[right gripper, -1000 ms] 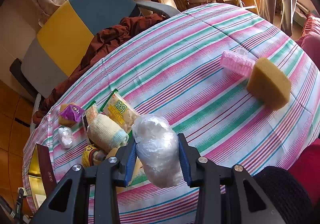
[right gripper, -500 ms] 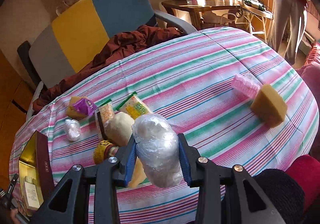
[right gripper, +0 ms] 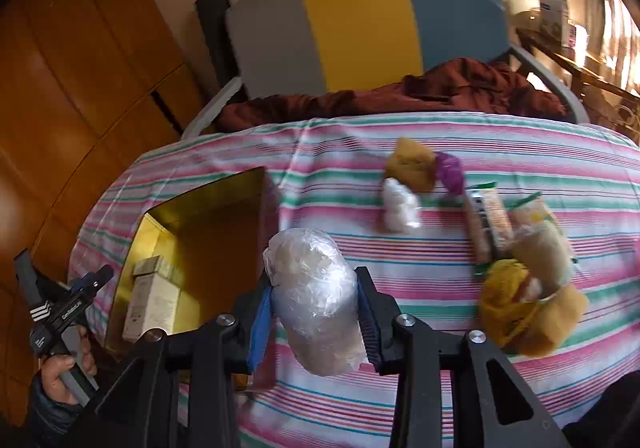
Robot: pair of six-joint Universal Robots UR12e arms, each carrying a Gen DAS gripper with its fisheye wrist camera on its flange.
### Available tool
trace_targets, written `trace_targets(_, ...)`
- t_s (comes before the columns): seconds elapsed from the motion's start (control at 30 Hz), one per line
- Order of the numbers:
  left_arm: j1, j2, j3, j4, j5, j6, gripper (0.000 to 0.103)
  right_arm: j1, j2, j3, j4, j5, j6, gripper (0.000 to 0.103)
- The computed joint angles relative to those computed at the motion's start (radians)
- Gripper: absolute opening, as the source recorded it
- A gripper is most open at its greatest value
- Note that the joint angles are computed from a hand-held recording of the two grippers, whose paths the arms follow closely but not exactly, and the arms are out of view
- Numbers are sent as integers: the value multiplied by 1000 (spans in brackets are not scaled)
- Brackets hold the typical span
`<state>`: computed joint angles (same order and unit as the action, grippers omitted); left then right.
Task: Organize objects
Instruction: 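Place the green-white box in the tray with left while right carries the bundle over, then lower the plastic bundle into the tray and open the right gripper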
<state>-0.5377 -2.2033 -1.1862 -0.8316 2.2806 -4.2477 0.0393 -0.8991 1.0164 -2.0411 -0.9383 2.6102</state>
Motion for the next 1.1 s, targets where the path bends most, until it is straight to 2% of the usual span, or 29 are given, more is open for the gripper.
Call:
trace_targets(0.1,-7,7,-7,3,1,-9,94,37,-14,27,64,11,-89,38)
trace_targets(0.3,-16,19,-23,-4,10,-28,96,93,-5,36,182,-17,-154,41)
trace_targets(0.37,-17,25,-33,-2,9,-41,96,102,-2,37,224,-21,-177,48)
trace_targets(0.5,-18,33,-46,-4,11,-60,96,112,-6,54,250,-36,-201,61)
trace_targets(0.63,-19,35,-50,-12,10,-67,96,111,-18,79,204,-52,-199,65)
trace_targets(0.87,-22,26,-36,-36,6,-69,96,109,-51,146,23,-75,-171,79)
trace_targets(1.1,-32,12,-3,-70,31,-38,98,107,-66,183,-141,-104,-147,84)
